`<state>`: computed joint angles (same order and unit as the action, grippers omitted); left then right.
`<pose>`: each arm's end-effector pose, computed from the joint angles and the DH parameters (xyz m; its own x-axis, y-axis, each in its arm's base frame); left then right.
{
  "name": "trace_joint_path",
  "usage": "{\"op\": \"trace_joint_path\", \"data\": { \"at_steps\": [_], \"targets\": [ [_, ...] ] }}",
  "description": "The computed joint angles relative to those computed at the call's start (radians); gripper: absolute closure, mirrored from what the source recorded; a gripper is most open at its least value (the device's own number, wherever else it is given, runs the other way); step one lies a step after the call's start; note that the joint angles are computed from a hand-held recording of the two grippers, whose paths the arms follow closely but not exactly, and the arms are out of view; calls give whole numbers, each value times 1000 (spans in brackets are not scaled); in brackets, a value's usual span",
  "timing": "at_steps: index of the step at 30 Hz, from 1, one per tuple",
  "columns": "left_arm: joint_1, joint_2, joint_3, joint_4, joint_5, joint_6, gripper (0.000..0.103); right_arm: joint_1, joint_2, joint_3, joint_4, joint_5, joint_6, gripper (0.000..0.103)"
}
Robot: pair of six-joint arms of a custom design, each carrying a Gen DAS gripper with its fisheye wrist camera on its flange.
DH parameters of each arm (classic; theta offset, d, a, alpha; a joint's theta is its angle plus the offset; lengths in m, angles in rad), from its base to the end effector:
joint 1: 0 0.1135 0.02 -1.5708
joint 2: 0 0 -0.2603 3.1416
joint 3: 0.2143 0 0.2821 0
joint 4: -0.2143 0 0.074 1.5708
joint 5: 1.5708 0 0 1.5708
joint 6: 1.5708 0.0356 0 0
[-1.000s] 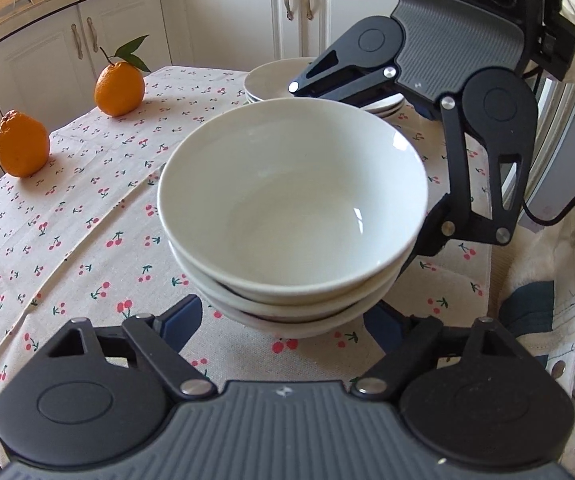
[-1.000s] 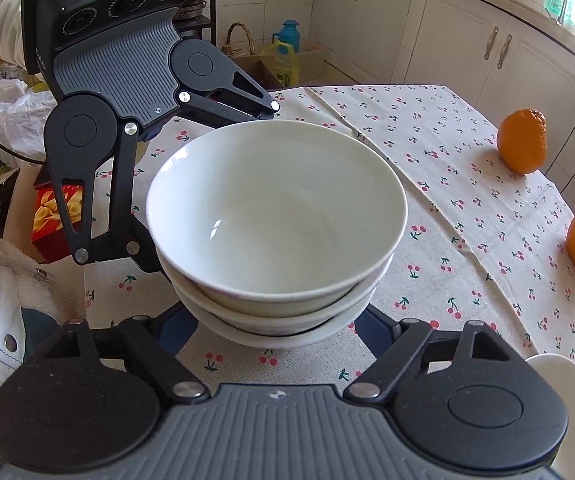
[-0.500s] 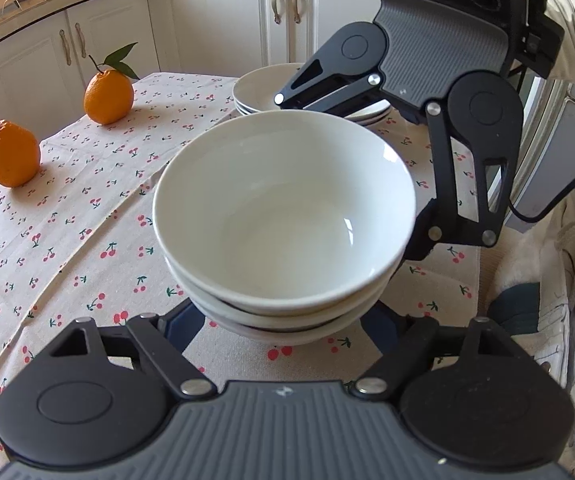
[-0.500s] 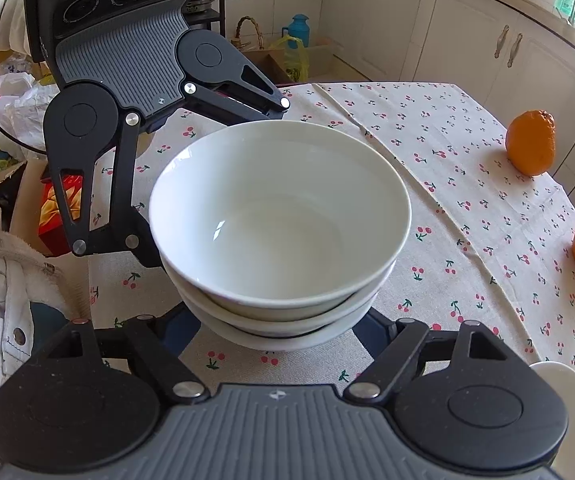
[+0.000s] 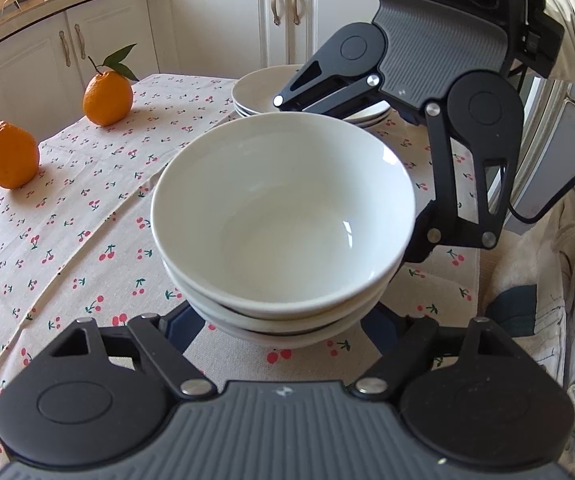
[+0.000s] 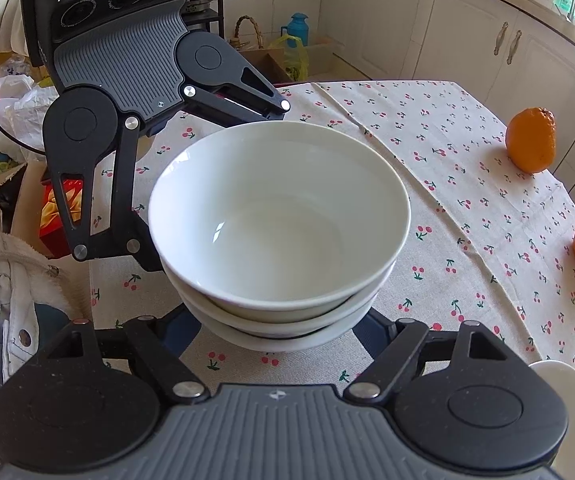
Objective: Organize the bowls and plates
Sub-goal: 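Lift the bowl stack with both tools and carry it over the plate stack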
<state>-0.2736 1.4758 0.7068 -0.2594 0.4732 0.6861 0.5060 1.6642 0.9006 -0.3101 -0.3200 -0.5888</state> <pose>0.2745 -0.0939 0.1335 -0.3422 0.6817 -0.6467 0.8838 0.4673 0.0250 0.2887 0.1728 0.1306 -0.3110 -0.7750 -0.5501 -0.9187 0.3934 -0.0349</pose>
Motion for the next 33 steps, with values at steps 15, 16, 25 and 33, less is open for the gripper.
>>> {"op": "trace_joint_path", "data": {
  "at_steps": [15,16,25,33],
  "targets": [
    [-25,-61,-23,2,-23,-42,20,-12,-30,6,-44,-13,-14,18],
    [-30,-67,-23,0,-27,-47,20,-15,-37,3,-47,-13,-18,18],
    [-131,-58,32,34,-74,-119,20,-102,-145,-33,-97,-35,-80,18],
    [-234,103,196,93,-83,-145,20,-259,-247,-56,-160,-42,-167,18]
  ]
}}
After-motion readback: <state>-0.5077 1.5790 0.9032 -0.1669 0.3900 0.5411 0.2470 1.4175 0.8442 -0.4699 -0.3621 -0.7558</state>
